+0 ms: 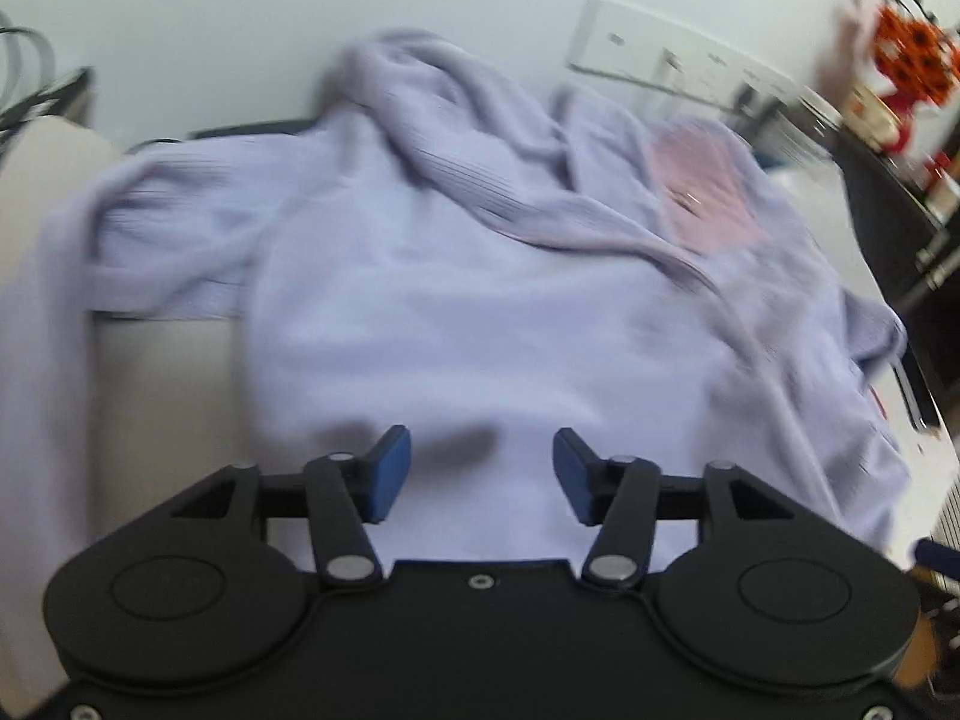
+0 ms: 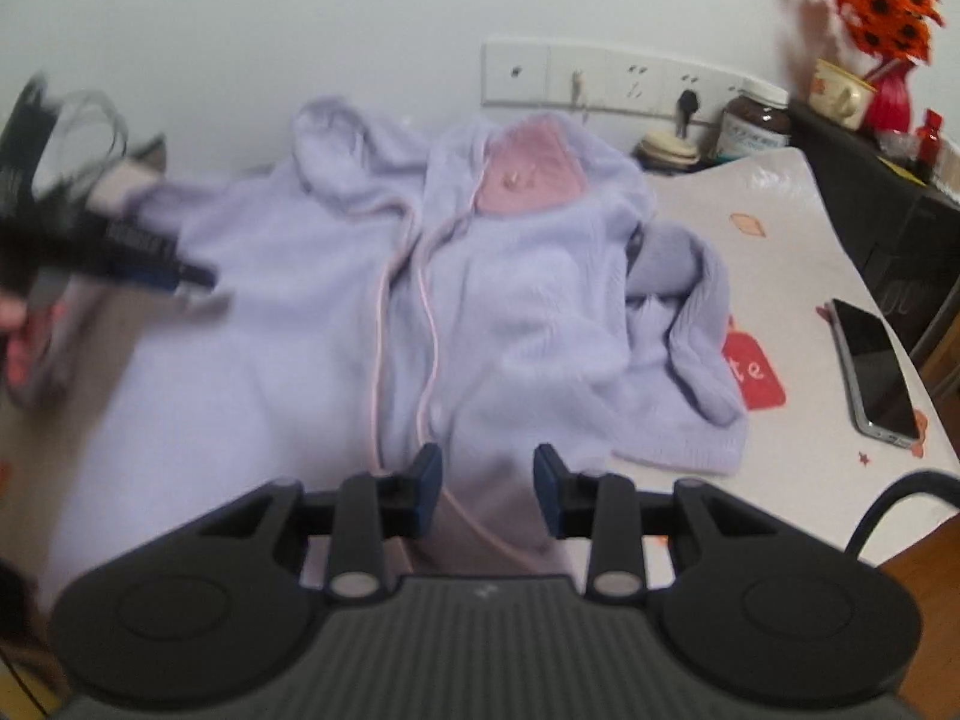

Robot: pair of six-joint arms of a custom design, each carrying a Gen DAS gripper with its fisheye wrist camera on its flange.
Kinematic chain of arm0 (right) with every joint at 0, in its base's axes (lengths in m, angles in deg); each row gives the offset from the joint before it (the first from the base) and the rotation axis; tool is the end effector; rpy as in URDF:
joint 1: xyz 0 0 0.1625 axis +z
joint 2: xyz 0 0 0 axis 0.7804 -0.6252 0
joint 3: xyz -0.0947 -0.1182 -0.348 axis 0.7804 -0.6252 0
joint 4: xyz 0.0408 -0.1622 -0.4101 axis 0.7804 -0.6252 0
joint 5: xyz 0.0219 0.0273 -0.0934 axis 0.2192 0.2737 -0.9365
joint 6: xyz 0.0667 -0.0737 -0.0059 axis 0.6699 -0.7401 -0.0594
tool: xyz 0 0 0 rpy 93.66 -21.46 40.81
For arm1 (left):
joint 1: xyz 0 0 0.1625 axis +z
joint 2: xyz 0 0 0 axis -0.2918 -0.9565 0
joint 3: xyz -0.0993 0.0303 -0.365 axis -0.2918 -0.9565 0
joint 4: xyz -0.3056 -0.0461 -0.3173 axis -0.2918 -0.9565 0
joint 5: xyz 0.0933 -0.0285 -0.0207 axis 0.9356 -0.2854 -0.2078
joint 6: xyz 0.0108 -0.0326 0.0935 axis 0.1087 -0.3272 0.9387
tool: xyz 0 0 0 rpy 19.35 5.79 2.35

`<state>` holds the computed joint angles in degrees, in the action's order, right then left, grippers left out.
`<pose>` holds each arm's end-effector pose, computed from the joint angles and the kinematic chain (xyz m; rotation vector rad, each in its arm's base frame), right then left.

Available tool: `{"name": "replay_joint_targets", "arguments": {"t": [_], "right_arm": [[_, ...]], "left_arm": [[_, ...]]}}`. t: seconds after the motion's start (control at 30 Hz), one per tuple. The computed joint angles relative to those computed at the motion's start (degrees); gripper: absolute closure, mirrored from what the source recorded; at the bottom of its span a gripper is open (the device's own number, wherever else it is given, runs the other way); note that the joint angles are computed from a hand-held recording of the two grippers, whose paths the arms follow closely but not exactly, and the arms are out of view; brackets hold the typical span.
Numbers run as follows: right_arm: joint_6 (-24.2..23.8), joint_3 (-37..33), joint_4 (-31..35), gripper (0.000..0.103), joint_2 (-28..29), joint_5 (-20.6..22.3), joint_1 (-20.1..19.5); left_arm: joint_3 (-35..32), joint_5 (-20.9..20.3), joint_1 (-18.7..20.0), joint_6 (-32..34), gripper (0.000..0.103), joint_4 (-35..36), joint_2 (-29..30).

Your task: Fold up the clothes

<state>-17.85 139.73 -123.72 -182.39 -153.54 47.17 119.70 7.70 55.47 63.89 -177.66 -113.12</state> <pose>0.0952 -0.2801 0.3203 -0.0892 -2.0357 0.9695 -0.3926 -0.5345 -0.0314 1.0584 2.5689 -0.3500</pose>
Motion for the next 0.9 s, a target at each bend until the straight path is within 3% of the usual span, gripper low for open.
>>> {"name": "replay_joint_targets", "arguments": {"t": [0.13,0.27,0.3,0.33,0.37,0.43,0.5,0.63,0.8,0.9], "right_arm": [[-6.81,1.18,-2.61,0.056,1.92,3.42,-3.26],[-12.43,1.72,-5.77,0.057,4.46,4.77,-6.35],[-14.53,1.91,-6.2,0.072,4.1,5.99,-7.55],[-17.03,2.19,-7.85,0.095,3.58,7.68,-8.73],[-18.44,2.4,-10.61,0.094,3.12,8.86,-9.41],[-17.59,3.07,-14.77,0.095,-0.8,11.95,-11.0],[-16.78,2.8,-19.23,0.095,-4.48,12.36,-12.08],[-17.4,-0.55,-27.77,0.095,-8.71,9.09,-14.88],[-10.47,-3.24,-18.58,0.095,-16.76,12.43,-19.3],[-5.39,-2.97,-8.55,0.095,-21.67,20.84,-20.26]], "left_arm": [[-0.55,1.28,-1.0,-1.79,0.044,2.16,1.92],[-1.05,3.73,-1.16,-4.81,0.044,4.13,3.19],[-0.98,4.35,-1.15,-5.53,0.044,4.14,3.38],[-0.89,4.86,-1.16,-5.98,0.044,4.03,3.44],[-0.77,5.6,-1.17,-6.55,0.045,3.89,3.51],[-0.36,6.49,-1.23,-7.26,0.045,3.22,3.48],[-0.26,7.32,-1.47,-7.94,0.045,3.18,3.58],[-1.28,8.76,-1.96,-12.32,0.045,5.11,4.04],[-3.11,9.04,-2.18,-17.37,0.044,8.19,4.47],[-4.03,8.62,-2.43,-19.07,0.043,9.25,4.27]]}}
